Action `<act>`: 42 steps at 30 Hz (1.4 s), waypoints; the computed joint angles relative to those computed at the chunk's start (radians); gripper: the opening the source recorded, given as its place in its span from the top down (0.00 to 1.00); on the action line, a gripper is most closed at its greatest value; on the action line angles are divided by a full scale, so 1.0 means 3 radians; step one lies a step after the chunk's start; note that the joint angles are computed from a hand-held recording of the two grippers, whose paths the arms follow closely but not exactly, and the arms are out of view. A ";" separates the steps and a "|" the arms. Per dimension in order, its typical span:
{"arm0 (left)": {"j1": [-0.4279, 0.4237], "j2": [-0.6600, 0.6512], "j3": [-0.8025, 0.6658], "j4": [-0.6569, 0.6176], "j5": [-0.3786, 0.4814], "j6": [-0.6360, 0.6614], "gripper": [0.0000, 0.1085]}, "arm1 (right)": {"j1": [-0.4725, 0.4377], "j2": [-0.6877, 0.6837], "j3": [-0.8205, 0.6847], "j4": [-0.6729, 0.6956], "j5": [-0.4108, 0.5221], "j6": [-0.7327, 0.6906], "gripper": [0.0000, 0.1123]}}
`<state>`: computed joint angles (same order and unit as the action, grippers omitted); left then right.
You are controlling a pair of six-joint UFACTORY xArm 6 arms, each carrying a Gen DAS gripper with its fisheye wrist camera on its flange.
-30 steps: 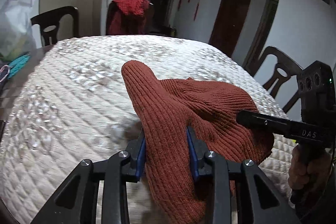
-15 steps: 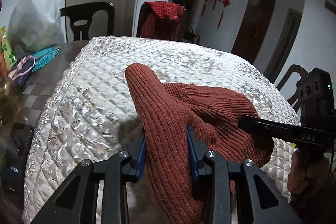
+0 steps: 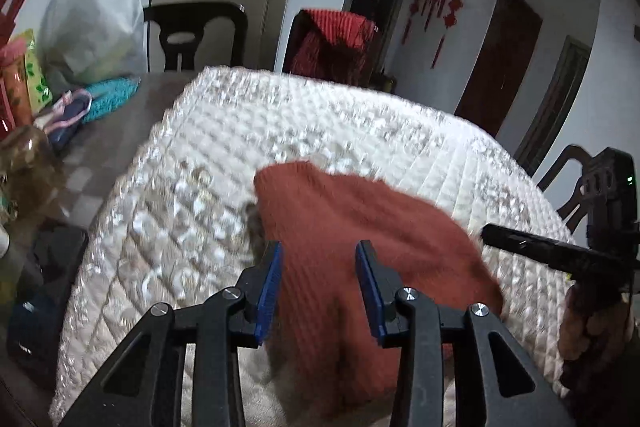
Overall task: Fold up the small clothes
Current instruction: 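Open the right tool and pull both tools back from the folded sweater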
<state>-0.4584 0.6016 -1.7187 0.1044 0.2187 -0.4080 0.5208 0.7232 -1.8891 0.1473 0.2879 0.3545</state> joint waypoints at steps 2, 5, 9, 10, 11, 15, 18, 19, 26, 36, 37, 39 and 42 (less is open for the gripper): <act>-0.0021 0.0070 -0.0112 -0.0085 0.0077 0.0117 0.62 | 0.0000 0.0191 -0.0317 0.0035 0.0203 -0.0084 0.79; -0.0053 0.0233 -0.0320 -0.0192 0.0332 0.0268 0.63 | -0.0026 0.0510 -0.0786 -0.0157 0.0672 0.0008 0.81; -0.0053 0.0062 -0.0030 0.0057 0.0253 0.0008 0.63 | -0.0017 0.0219 -0.0319 -0.0100 0.0431 -0.0024 0.81; -0.0059 -0.0014 0.0079 0.0058 0.0189 -0.0011 0.63 | 0.0002 0.0066 -0.0099 -0.0159 0.0295 -0.0031 0.81; -0.0070 -0.0099 0.0203 0.0117 0.0120 -0.0074 0.63 | 0.0020 -0.0026 0.0029 -0.0178 0.0218 -0.0049 0.81; -0.0122 -0.0341 0.0583 0.0346 -0.0037 -0.0318 0.64 | 0.0113 -0.0260 0.0362 -0.0323 0.0065 -0.0117 0.81; -0.0110 -0.0374 0.0664 0.0952 -0.0028 -0.0861 0.64 | 0.0161 -0.0234 0.0387 -0.0501 0.0181 -0.0110 0.81; -0.0104 -0.0357 0.0658 0.0972 -0.0030 -0.0916 0.64 | 0.0158 -0.0188 0.0343 -0.0595 0.0257 -0.0034 0.81; -0.0131 -0.0371 0.0587 0.1470 0.0164 -0.1388 0.63 | 0.0147 -0.0295 0.0535 -0.0553 0.0134 -0.0031 0.81; -0.0229 -0.0659 0.0877 0.1908 0.0377 -0.1928 0.57 | 0.0201 -0.0685 0.1053 -0.1225 -0.0038 0.0512 0.80; -0.0235 -0.0676 0.0903 0.1918 0.0381 -0.1944 0.56 | 0.0204 -0.0703 0.1077 -0.1317 -0.0035 0.0587 0.78; -0.0244 -0.0700 0.0947 0.1940 0.0400 -0.1988 0.54 | 0.0203 -0.0713 0.1091 -0.1434 -0.0011 0.0686 0.75; -0.0251 -0.0694 0.0972 0.1945 0.0423 -0.2004 0.52 | 0.0208 -0.0711 0.1104 -0.1566 0.0034 0.0801 0.72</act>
<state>-0.5336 0.3934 -1.4271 0.6878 0.3458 -1.0091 0.5832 0.5098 -1.5579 -0.3224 0.2980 0.5949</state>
